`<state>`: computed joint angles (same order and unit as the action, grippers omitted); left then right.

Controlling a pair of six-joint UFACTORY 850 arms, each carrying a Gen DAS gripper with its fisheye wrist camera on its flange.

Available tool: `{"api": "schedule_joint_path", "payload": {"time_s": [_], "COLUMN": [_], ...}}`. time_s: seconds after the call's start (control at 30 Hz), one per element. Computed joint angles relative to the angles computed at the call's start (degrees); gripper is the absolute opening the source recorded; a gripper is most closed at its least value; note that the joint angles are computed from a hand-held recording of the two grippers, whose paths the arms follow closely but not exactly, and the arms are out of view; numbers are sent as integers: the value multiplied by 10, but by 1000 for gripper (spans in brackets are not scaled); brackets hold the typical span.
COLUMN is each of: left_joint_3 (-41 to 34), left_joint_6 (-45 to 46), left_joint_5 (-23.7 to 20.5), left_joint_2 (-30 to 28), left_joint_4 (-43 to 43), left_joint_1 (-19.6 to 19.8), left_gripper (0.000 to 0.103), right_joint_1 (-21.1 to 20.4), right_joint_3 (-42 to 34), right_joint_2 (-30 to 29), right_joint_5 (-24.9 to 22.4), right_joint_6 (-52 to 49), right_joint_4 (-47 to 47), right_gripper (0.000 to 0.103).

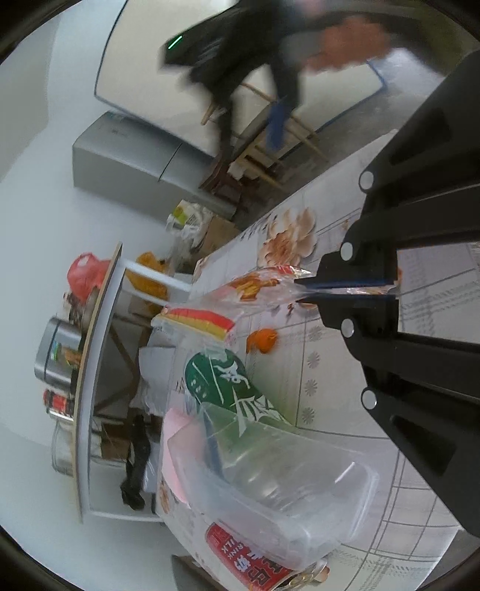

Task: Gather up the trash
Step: 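Grasp the clear snack bag with the left tool while the right tool grasps the pink-printed plastic bag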

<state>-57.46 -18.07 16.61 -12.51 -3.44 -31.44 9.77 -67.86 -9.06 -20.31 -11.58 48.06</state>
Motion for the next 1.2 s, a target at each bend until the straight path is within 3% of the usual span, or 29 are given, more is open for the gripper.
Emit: {"api": "schedule_joint_path", "payload": {"time_s": [0.1,0.2,0.47,0.73,0.8,0.93,1.0,1.1,1.2], "left_joint_3": [9,10,9,9,10,9,9,11,11], "left_joint_6": [-7,-23,-67,-69,-59,-58,-58,-52,-47], "left_joint_5": [6,5,3,0,1,-1,-4,-4,-6], "left_joint_2": [5,5,0,-3,-4,-4,-4,-3,-1], "left_joint_4": [21,40,90,91,83,80,78,68,62], "left_joint_1": [-1,2,10,14,13,11,10,9,7], "left_gripper": [2,2,2,2,2,2,2,2,2], "right_joint_1": [-12,-10,-8,6,12,19,20,15,8], "right_joint_3": [-93,-215,-522,-719,-759,-802,-774,-714,-629], "right_joint_2": [-81,-171,-392,-521,-543,-567,-553,-519,-472], "right_joint_5": [-65,-119,-289,-390,-407,-434,-423,-391,-345], "right_joint_6": [-33,103,307,382,393,414,418,418,420], "right_joint_4": [35,-94,-261,-342,-371,-422,-438,-438,-428], "right_gripper": [86,86,86,76,66,44,28,11,5]}}
